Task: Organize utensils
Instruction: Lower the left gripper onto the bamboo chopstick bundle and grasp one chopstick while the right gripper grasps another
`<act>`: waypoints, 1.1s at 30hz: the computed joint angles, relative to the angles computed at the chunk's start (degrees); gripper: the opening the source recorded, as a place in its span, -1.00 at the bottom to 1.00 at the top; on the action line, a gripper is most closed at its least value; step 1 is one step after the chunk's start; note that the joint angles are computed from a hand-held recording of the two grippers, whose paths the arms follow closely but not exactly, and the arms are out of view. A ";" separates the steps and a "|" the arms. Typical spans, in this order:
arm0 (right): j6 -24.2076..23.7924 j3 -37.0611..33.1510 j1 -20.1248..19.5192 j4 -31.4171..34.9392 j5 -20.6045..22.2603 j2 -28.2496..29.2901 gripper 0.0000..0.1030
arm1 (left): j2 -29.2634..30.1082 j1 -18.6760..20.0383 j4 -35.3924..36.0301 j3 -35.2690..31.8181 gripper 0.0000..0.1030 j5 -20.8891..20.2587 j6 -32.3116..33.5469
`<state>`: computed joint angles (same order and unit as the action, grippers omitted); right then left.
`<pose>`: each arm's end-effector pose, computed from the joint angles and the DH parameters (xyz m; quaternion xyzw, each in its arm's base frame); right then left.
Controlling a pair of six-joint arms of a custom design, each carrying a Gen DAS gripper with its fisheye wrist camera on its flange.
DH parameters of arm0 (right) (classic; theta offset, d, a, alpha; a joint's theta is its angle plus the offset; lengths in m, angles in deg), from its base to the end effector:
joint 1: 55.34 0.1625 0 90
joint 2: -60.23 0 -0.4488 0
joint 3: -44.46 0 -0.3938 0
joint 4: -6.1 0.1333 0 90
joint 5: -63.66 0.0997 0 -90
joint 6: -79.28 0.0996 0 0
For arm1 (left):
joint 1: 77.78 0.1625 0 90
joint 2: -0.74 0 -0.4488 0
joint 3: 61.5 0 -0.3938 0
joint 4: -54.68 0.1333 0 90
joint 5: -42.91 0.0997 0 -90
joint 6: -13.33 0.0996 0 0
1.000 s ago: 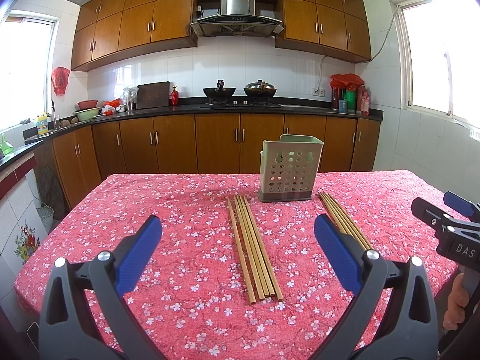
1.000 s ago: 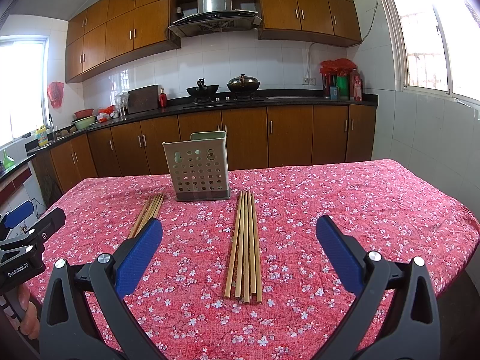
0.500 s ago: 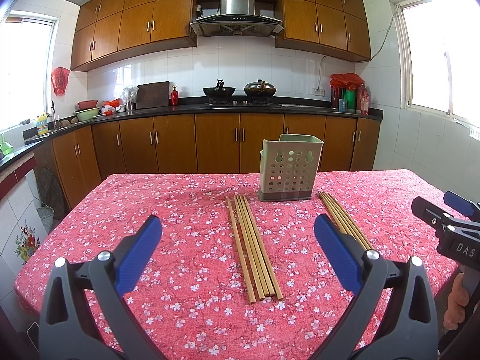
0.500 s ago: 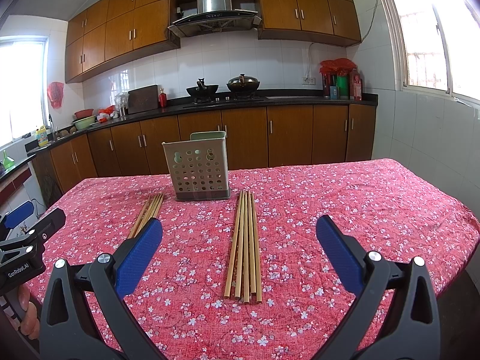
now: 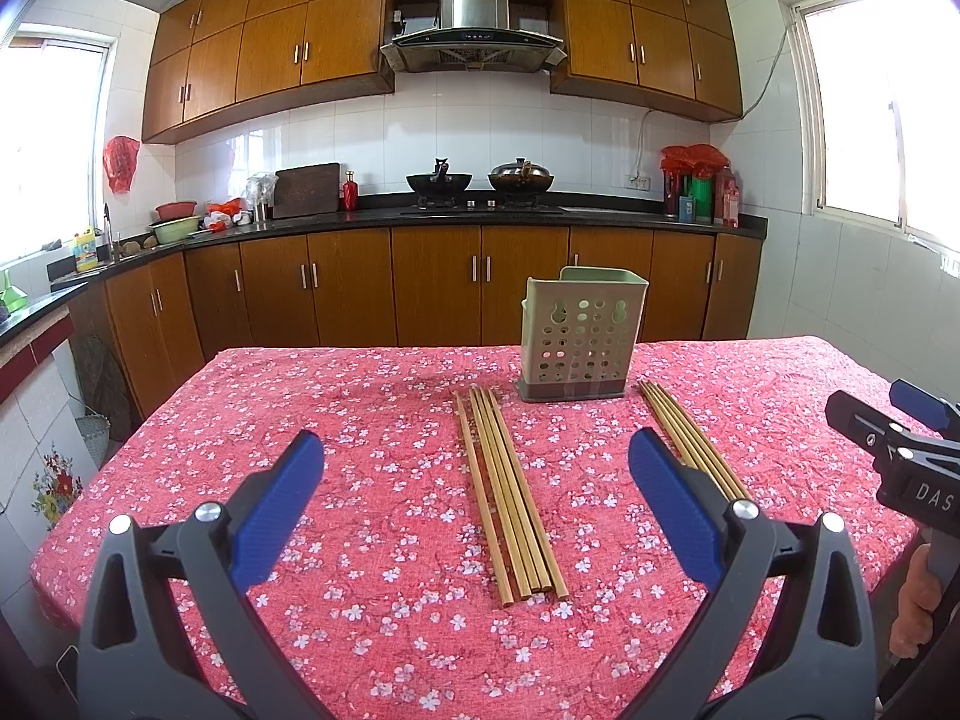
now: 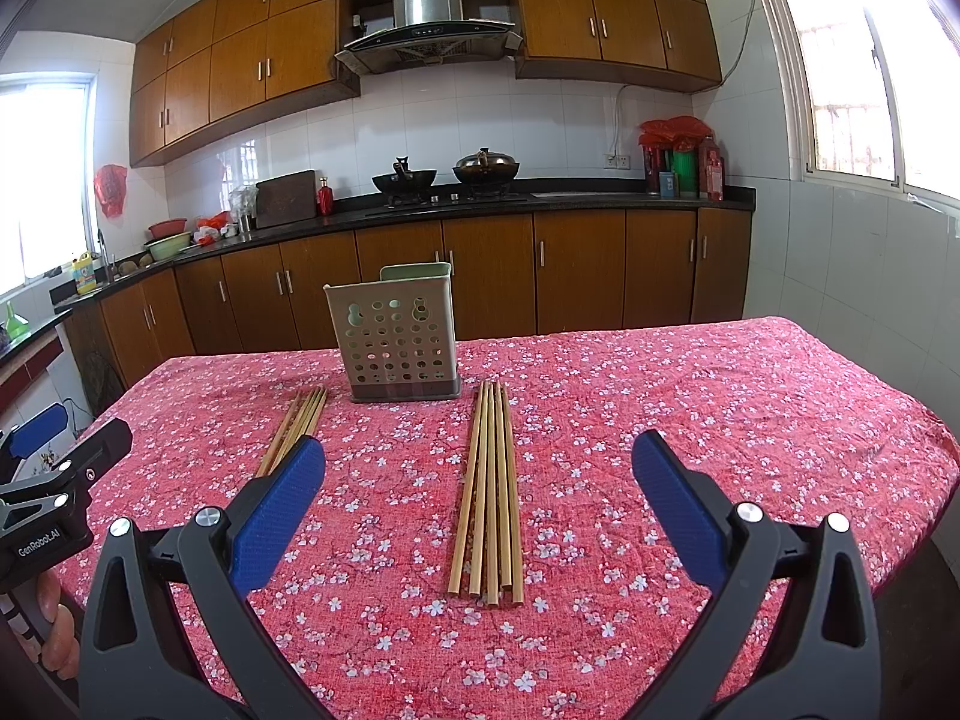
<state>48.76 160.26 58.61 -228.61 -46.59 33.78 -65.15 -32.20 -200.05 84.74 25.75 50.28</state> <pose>0.3095 -0.4532 -0.0025 0.3263 -0.8125 0.4476 0.1816 -0.0386 -0.3659 0.2803 0.0863 0.7120 -0.5679 0.4037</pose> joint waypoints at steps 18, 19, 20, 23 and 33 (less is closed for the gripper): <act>3.17 -6.56 -2.79 12.24 -6.27 0.03 0.94 | -8.50 10.38 33.12 -2.87 0.93 -2.67 -23.20; 2.98 -7.19 -2.97 13.10 -6.90 0.20 0.83 | -9.07 11.52 36.29 -3.68 0.93 -2.97 -24.55; 2.86 -8.33 -3.11 14.74 -7.82 0.53 0.65 | -9.49 12.35 38.80 -4.38 0.92 -3.18 -25.50; 4.63 -12.24 -4.02 24.95 -9.30 0.93 0.05 | -11.02 15.54 47.97 -6.93 0.64 -5.00 -28.87; 9.39 -18.97 -5.94 45.92 -8.68 2.47 -0.68 | -13.29 21.93 69.70 -12.58 -0.37 -14.19 -39.04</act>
